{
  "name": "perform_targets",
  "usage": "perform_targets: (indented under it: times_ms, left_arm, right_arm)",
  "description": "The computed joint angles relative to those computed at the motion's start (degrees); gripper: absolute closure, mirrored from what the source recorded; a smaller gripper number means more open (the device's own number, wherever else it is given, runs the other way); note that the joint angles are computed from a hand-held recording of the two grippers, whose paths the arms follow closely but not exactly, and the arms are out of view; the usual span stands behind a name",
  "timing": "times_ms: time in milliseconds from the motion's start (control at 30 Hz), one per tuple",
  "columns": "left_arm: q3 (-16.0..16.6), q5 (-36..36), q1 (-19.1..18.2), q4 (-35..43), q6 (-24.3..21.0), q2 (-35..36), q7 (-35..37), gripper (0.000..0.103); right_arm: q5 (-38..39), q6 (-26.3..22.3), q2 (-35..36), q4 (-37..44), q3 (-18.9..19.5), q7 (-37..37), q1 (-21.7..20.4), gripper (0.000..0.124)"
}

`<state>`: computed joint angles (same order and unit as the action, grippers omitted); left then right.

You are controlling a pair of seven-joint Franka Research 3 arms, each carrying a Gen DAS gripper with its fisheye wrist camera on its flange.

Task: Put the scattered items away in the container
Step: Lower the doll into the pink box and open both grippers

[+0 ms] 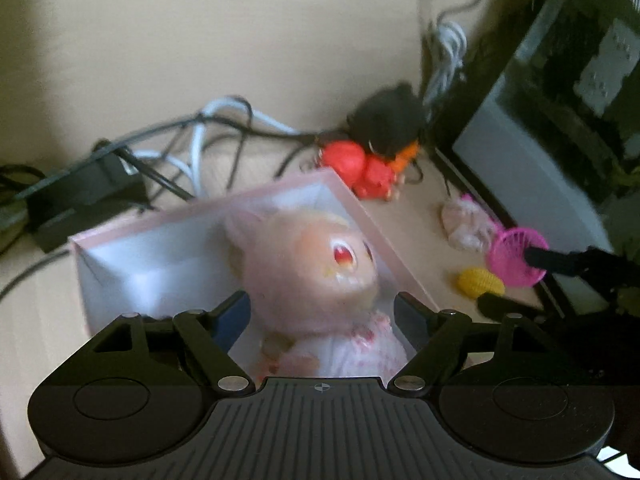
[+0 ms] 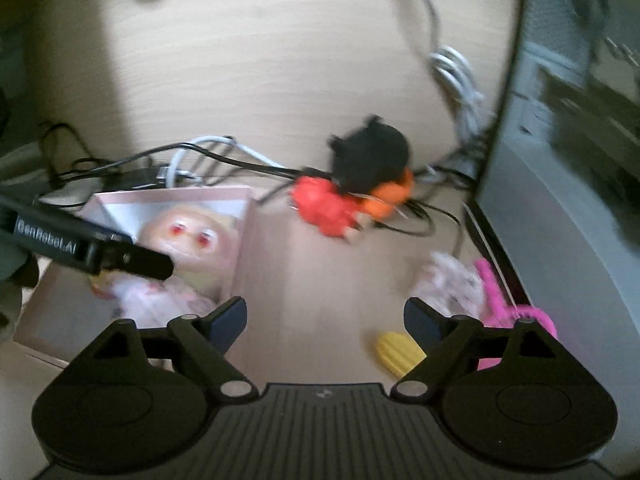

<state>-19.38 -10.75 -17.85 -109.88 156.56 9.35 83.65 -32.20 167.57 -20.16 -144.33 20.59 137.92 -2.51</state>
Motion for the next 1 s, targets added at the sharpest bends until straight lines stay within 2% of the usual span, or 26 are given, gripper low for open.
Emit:
perform_targets:
  times_ms: [33, 100, 133, 200, 233, 267, 300, 367, 433, 533, 600, 667, 700, 733, 767, 800, 867, 900, 1000]
  left_arm:
    - [0.16, 1.49, -0.48, 0.32, -0.24, 0.61, -0.36, 0.026]
    - [0.13, 3.35, -0.9, 0.63, 0.02, 1.73, -0.46, 0.024]
    - [-1.0, 0.14, 0.13, 0.64, 0.13, 2.02, 1.26, 0.026]
    - [-5.32, -14.17, 4.37, 0.08, 0.72, 1.82, 10.34, 0.027]
    - [-6.82, -21.28, 6.01, -0.06, 0.41, 1.57, 15.0, 0.031]
    - [-7.31, -24.92, 6.79, -0.23, -0.12, 1.22, 16.58, 0.031]
    - [-5.78, -24.54, 5.57, -0.77, -0.07, 0.55, 15.11, 0.031]
    - [-1.9, -15.45, 2.24, -3.27, 1.42, -2.05, 6.47, 0.027]
    - [-0.53, -12.61, 1.16, -6.66, 3.21, -5.6, 3.82, 0.016]
    - [1.38, -7.8, -0.4, -13.08, 6.01, -12.16, -0.84, 0.015]
    - [1.92, -1.15, -0.69, -16.81, 6.9, -15.9, -6.23, 0.013]
    - [0.77, 9.17, 0.8, -19.52, 6.41, -18.67, -13.96, 0.013]
    - [0.3, 12.86, 1.29, -20.37, 5.75, -19.47, -16.71, 0.013]
    - [0.06, 15.63, 1.49, -21.15, 5.15, -20.17, -18.86, 0.013]
    - [0.71, 15.76, 0.71, -21.91, 5.14, -20.59, -19.38, 0.013]
    - [1.42, 15.73, -0.13, -22.67, 5.24, -20.97, -19.84, 0.013]
    - [3.18, 14.52, -2.12, -24.49, 7.22, -21.69, -20.2, 0.013]
    - [3.87, 13.98, -2.92, -25.51, 8.53, -22.18, -20.39, 0.013]
    - [4.46, 14.69, -3.52, -28.37, 12.1, -24.18, -22.83, 0.012]
  right_arm:
    - [0.71, -0.5, -1.02, -0.87, -0.29, 0.37, 0.38, 0.037]
    - [2.37, -1.3, -3.18, -2.69, -0.75, 0.7, 1.08, 0.037]
    - [2.97, -1.4, -3.93, -3.35, -0.7, 0.78, 1.07, 0.036]
    - [3.74, -1.14, -4.91, -4.38, -0.22, 1.03, 0.51, 0.036]
    - [4.22, -1.09, -5.14, -4.67, -0.05, 0.93, 0.33, 0.035]
    - [4.89, -1.25, -5.25, -4.74, -0.06, 0.52, 0.46, 0.035]
    - [5.48, -1.32, -5.18, -4.67, -0.14, -0.06, 0.62, 0.035]
    - [5.79, -0.79, -4.71, -4.23, 0.02, -1.32, 0.47, 0.035]
    - [6.13, 0.64, -4.16, -3.77, -0.28, -3.4, 0.89, 0.035]
    - [9.1, 3.73, -1.95, -2.31, -2.55, -9.01, 3.94, 0.035]
    - [12.77, 5.78, 0.7, -0.43, -5.47, -15.19, 8.01, 0.035]
    - [15.54, 6.29, 3.8, 2.39, -7.62, -22.26, 11.6, 0.046]
    - [15.39, 5.7, 5.38, 4.13, -7.13, -24.91, 11.62, 0.051]
    - [15.18, 4.78, 6.99, 5.99, -7.15, -27.88, 12.15, 0.059]
    - [17.4, 3.66, 8.35, 7.58, -8.85, -33.08, 14.67, 0.067]
    - [21.29, 2.39, 9.56, 9.12, -11.2, -39.61, 18.08, 0.069]
    - [33.82, -2.47, 11.42, 12.96, -16.08, -56.22, 25.3, 0.072]
    - [38.79, -6.05, 12.33, 15.45, -17.06, -62.89, 27.12, 0.072]
    - [48.05, -20.37, 16.61, 24.92, -17.2, -74.67, 28.03, 0.072]
